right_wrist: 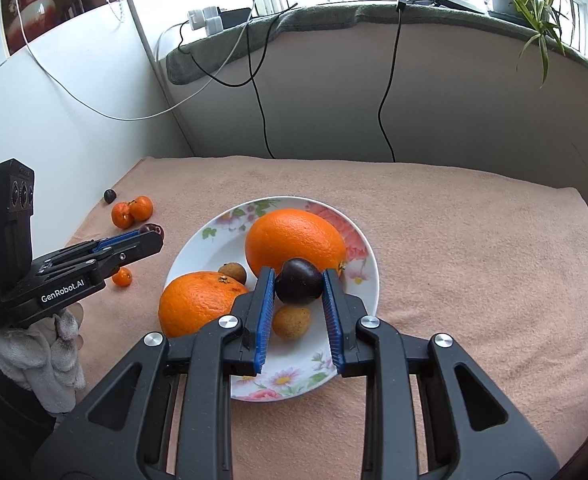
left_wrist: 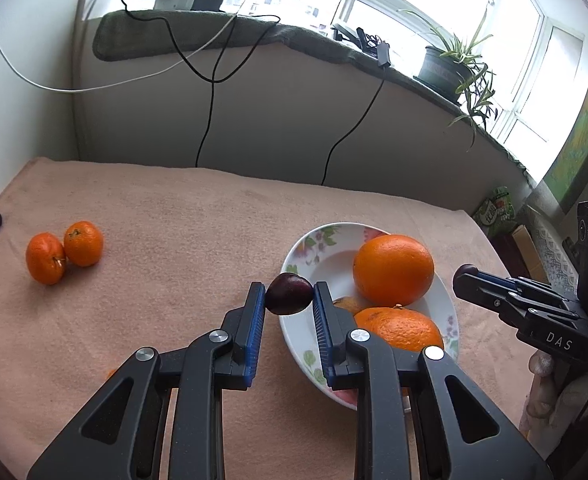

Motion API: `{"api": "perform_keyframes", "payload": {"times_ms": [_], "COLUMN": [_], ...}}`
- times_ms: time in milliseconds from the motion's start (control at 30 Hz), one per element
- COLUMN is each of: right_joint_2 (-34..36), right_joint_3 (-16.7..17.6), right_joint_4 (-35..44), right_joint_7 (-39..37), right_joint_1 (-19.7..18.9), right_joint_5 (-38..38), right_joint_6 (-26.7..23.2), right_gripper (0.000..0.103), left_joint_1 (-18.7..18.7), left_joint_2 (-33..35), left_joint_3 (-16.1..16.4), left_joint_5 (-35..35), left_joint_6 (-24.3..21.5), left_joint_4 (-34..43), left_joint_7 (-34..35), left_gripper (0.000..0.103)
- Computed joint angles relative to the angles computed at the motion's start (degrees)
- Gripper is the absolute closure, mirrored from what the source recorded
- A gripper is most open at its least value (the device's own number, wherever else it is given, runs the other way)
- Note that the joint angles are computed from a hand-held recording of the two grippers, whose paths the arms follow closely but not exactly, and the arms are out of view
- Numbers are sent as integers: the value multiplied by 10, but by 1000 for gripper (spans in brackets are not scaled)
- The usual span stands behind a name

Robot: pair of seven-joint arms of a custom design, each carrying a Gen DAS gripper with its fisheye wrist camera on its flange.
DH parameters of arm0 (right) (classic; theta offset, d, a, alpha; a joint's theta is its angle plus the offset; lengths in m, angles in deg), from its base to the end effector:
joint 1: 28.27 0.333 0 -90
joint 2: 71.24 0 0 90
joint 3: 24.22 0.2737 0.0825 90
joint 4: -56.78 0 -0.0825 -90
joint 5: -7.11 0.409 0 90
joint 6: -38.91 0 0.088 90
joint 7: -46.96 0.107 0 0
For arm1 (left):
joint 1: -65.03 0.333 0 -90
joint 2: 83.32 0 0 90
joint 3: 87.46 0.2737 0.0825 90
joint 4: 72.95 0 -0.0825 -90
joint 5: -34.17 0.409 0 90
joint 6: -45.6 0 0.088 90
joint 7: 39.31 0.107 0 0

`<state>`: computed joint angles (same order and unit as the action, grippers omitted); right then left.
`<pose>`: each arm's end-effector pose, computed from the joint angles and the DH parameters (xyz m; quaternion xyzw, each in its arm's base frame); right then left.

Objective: Organize fruits
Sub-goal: 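Carry the plum in the left gripper while the right carries its plum over the plate, then open both grippers to drop the plums onto the plate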

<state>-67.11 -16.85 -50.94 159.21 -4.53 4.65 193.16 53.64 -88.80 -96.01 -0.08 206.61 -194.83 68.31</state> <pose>0.5562 0.3352 0.5051 -0.7163 0.5965 -0.1246 0.3399 0.5663 -0.1783 0.4832 -0.5878 0.6977 -0.3925 0.1166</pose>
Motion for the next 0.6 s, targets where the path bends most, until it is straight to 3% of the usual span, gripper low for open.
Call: {"api": "perform_keyframes", "payload": {"times_ms": [600], "right_joint_2": [-3], "right_joint_3": [-1], "right_joint_4": [-15], "right_joint_7": [-22], "right_joint_1": [-7], "right_joint_5": [22], "right_joint_6": [-4], "right_gripper": [78], "left_joint_1": [0], "left_joint_2": [19], "left_joint_3": [-13], "left_joint_5": [39], "left_joint_6": [-12], "left_joint_4": [24], "left_joint_7": [-20], "left_gripper": [80]}}
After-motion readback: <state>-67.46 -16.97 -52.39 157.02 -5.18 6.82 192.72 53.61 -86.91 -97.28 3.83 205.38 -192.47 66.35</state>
